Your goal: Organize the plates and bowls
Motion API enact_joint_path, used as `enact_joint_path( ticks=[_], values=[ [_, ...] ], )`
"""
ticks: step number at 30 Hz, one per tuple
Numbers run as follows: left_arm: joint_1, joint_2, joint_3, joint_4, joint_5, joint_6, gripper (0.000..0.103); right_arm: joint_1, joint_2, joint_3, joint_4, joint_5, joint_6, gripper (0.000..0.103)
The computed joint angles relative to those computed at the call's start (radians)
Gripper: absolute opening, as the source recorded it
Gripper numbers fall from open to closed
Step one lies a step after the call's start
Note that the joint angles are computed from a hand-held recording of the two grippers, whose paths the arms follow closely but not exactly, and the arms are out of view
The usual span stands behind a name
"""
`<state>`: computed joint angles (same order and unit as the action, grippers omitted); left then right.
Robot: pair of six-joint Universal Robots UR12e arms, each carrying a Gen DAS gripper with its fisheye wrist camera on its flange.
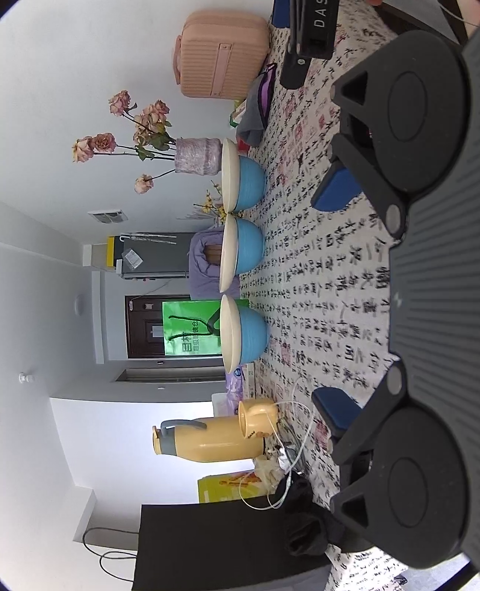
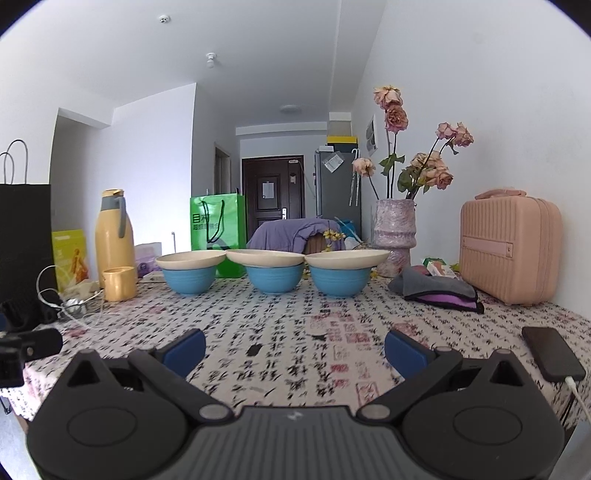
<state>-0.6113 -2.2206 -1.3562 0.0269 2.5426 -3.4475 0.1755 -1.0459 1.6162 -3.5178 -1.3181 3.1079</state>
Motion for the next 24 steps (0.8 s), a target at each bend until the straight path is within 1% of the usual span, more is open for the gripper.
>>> enact_joint_path(
  ticks=[6,9,12,15,17,19,21,23,24],
  values=[
    [0.026,-0.061,0.112,0.019,-0.021,0.075,0.103,-0.011,0.045,-0.098,0.060,-0.005,-0.017,0.103],
    [0.041,-0.094,0.176,-0.004,-0.043,0.089,0.103,-0.020,0.071,-0.150,0.088,0.009,-0.030,0.103],
    [0.058,-0.127,0.246,-0.039,-0.070,0.087,0.103,-0.032,0.104,-0.220,0.143,0.024,-0.029,0.103],
    [0.078,-0.168,0.333,-0.091,-0.099,0.080,0.103,-0.045,0.145,-0.315,0.226,0.041,-0.005,0.103],
    [0.093,-0.197,0.400,-0.142,-0.131,0.067,0.103,-0.052,0.179,-0.383,0.262,0.048,0.009,0.103],
    [0.109,-0.230,0.480,-0.214,-0.170,0.042,0.103,-0.058,0.219,-0.467,0.311,0.049,0.011,0.103],
    [0.125,-0.271,0.566,-0.257,-0.210,0.024,0.103,-0.059,0.267,-0.568,0.382,0.017,0.000,0.103],
    [0.141,-0.326,0.679,-0.307,-0.254,-0.001,0.103,-0.057,0.321,-0.676,0.439,-0.022,-0.003,0.103],
    [0.149,-0.362,0.751,-0.341,-0.272,-0.015,0.103,-0.057,0.354,-0.744,0.483,-0.029,0.002,0.103]
  ],
)
